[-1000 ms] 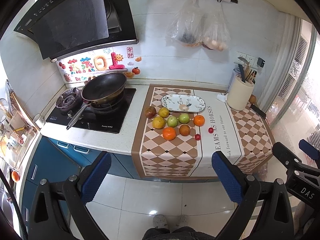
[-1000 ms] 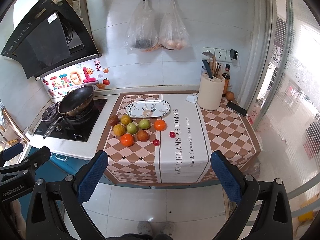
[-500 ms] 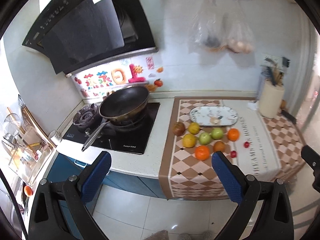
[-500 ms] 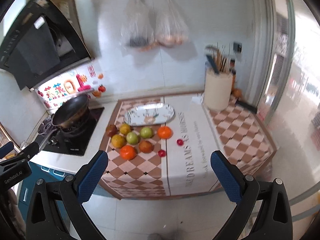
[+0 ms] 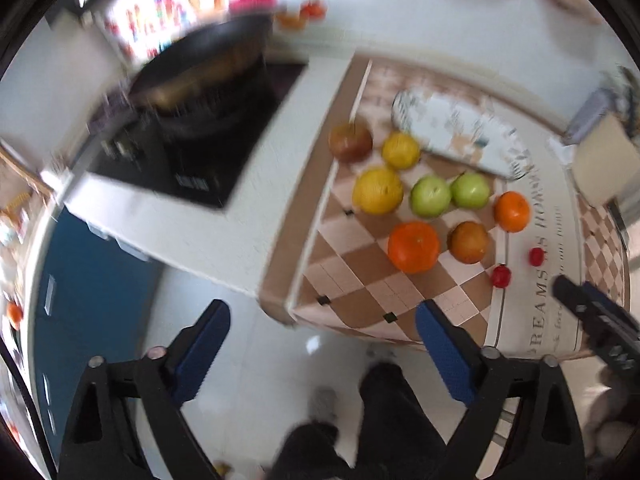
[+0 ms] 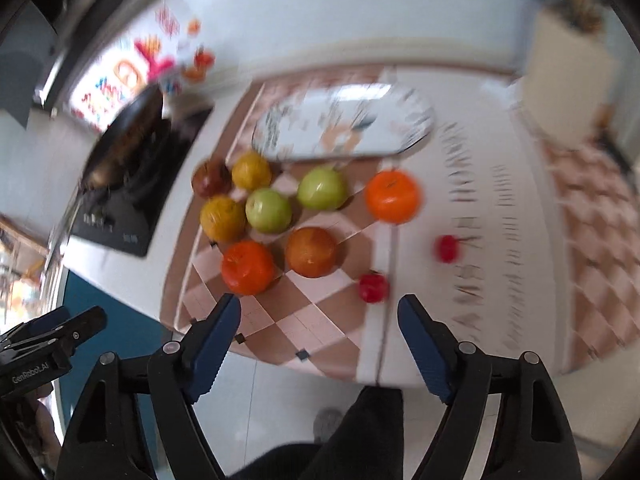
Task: Organize fruits
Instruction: 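Grasp the dull orange with the right gripper while the left gripper grasps a bright orange, then carry both oranges onto the white floral plate and open both grippers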
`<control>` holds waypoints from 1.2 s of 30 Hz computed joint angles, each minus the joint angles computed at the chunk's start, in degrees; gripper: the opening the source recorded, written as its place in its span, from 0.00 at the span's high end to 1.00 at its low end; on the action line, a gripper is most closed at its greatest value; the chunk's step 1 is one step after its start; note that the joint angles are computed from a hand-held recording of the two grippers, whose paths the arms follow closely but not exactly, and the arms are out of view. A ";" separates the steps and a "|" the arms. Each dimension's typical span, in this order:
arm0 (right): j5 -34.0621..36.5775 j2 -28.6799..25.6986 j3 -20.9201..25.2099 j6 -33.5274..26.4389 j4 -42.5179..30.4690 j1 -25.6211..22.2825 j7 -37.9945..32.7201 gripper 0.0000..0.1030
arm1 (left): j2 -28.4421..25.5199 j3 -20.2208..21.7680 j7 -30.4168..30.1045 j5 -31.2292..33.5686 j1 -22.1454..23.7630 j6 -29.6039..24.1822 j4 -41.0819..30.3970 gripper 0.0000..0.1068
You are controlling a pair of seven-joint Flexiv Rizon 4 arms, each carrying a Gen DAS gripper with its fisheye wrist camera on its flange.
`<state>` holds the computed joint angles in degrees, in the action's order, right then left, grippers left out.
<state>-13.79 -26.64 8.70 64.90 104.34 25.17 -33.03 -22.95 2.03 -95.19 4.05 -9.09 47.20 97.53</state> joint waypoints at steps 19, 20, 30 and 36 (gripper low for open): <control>18.19 -22.56 5.92 -22.10 -29.68 -8.22 -35.56 0.44 | -24.18 -4.62 -9.74 -14.59 0.28 -23.89 -26.27 0.19; 18.80 -22.43 6.00 -22.14 -29.53 -8.51 -36.15 0.44 | -25.43 -4.29 -9.73 -13.67 -0.49 -25.51 -28.27 0.19; 22.53 -22.86 5.97 -22.61 -30.88 -9.73 -38.46 0.43 | -25.66 -3.26 -8.76 -10.45 -3.36 -24.78 -29.52 0.41; 23.20 -22.84 6.02 -21.57 -30.86 -9.81 -39.49 0.44 | -24.69 -2.95 -8.72 -8.93 -4.46 -24.43 -29.16 0.42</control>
<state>9.41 -49.48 14.72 43.34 73.48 15.36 -72.52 -47.64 -0.92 -103.90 -4.88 -13.55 22.77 68.37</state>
